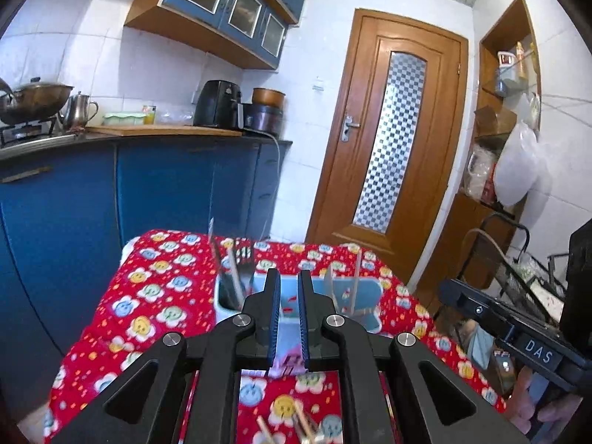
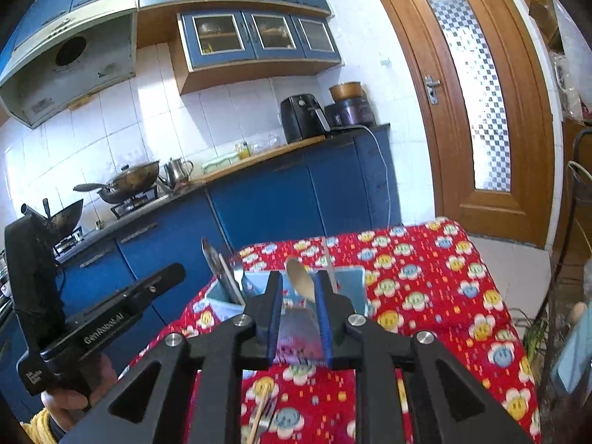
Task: Organize utensils
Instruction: 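Move both tools back down to the remaining chopsticks on the tablecloth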
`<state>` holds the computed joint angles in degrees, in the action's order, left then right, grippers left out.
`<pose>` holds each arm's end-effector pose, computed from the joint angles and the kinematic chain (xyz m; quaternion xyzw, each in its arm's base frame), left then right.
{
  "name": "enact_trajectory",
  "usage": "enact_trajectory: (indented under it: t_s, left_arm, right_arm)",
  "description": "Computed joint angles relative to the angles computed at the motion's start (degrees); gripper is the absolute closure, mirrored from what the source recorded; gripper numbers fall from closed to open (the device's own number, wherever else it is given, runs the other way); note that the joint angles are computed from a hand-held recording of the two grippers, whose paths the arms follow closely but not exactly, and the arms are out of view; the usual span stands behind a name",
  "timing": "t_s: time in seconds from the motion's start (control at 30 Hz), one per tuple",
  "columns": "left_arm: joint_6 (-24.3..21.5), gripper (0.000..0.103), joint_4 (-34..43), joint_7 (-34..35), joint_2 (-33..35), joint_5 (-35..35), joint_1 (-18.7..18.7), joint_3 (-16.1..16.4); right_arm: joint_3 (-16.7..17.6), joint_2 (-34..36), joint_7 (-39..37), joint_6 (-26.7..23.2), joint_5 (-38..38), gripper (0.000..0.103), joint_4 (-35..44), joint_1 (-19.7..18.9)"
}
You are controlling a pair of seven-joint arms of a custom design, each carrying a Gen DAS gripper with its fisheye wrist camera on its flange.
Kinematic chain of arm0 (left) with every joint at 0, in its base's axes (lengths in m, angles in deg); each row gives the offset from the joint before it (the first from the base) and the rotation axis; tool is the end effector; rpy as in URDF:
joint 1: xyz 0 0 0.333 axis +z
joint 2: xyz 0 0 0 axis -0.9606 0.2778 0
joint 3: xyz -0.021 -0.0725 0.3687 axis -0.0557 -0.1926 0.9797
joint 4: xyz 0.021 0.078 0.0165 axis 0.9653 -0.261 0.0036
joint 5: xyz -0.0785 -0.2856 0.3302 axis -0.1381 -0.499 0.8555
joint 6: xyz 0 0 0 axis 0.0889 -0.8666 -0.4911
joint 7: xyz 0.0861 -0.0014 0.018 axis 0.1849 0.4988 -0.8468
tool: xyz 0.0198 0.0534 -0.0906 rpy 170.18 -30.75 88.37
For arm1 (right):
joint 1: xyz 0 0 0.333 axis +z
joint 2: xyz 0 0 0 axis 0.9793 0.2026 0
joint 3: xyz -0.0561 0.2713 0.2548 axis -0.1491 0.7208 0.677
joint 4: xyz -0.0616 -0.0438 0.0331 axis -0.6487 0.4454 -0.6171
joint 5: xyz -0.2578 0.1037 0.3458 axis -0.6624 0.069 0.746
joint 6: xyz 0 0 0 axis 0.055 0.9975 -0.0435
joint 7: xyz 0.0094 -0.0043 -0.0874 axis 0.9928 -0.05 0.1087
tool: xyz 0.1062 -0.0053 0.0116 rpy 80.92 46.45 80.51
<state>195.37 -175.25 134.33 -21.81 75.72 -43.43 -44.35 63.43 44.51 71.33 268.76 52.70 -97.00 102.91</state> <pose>0.4153 -0.1399 0.5146 -0.6387 0.5187 -0.4429 0.3561 0.4297 0.2903 0.4590 -0.6623 0.4784 -0.1629 0.5532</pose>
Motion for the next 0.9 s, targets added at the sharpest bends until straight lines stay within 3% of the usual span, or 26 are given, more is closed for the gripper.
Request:
enact_trajectory:
  t_s: [0.2,0.43,0.57,0.7,0.9]
  left_arm:
    - [-7.86,0.093,-2.65,-1.55,-3.34,3.85,-8.01,6.29]
    - [-16.71,0.092,-4.40,-3.67,-4.57,8.85,-17.67,13.73]
    - [-19.96,0.092,-5.32,-6.41,-5.30,11.05,-19.50,14.21]
    - [-21.70,0.092,-5.98,-8.42,-3.89,12.50,-23.12,17.25]
    - [-25.20,0.090,-5.39,-10.31,-0.49,15.39,-27.26,21.00]
  right_arm:
    - [-1.03,-4.43,2.99,-3.95,-1.44,0.081,-4.38,1.35]
    - [-5.20,-6.99,8.65,-6.99,-5.59,0.078,-8.21,4.85]
    - [-6.79,-7.24,10.47,-7.25,-7.41,0.077,-9.89,6.01]
    - [-9.37,-6.62,15.06,-7.17,-13.35,0.077,-10.60,6.83]
    - [-7.28,-5.53,14.81,-6.77,-13.01,0.077,-12.00,4.64]
